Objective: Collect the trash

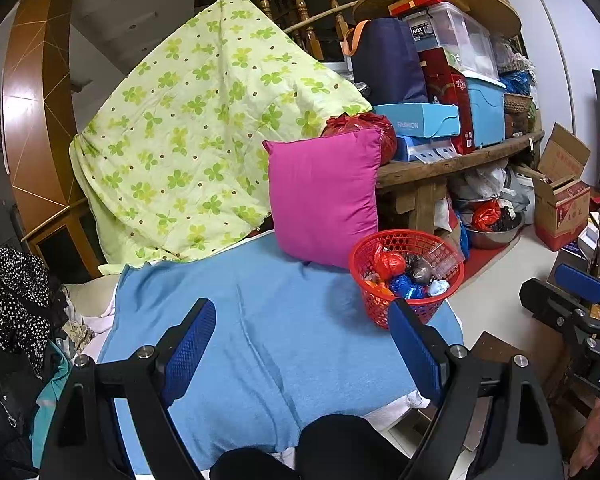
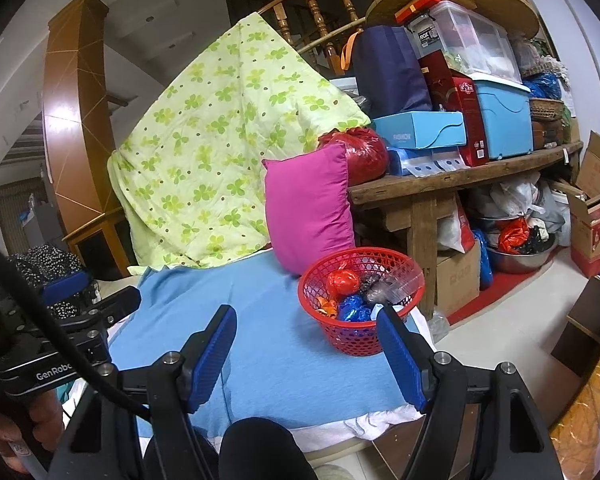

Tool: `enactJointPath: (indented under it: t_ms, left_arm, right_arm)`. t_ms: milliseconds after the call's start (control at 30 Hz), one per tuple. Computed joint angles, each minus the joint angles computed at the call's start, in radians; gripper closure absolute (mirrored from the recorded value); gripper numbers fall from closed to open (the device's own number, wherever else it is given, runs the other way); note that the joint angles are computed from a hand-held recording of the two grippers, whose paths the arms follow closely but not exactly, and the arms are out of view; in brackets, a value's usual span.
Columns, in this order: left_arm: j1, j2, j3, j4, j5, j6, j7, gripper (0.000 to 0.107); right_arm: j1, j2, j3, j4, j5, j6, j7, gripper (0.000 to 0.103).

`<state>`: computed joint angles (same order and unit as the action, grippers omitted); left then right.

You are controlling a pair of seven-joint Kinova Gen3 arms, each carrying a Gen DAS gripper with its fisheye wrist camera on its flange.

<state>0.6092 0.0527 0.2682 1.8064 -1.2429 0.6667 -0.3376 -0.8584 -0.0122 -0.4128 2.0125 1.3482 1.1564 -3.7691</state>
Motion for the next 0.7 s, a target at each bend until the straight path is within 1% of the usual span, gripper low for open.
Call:
enactJointPath:
  t_ms: [700]
  left_arm:
    - [-0.006, -0.006, 0.003, 0.007, -0.002, -0.005, 0.004, 0.019]
  right_arm:
    - [-0.021, 0.018, 0.006, -0.032, -0.009, 0.045, 0.041, 0.028]
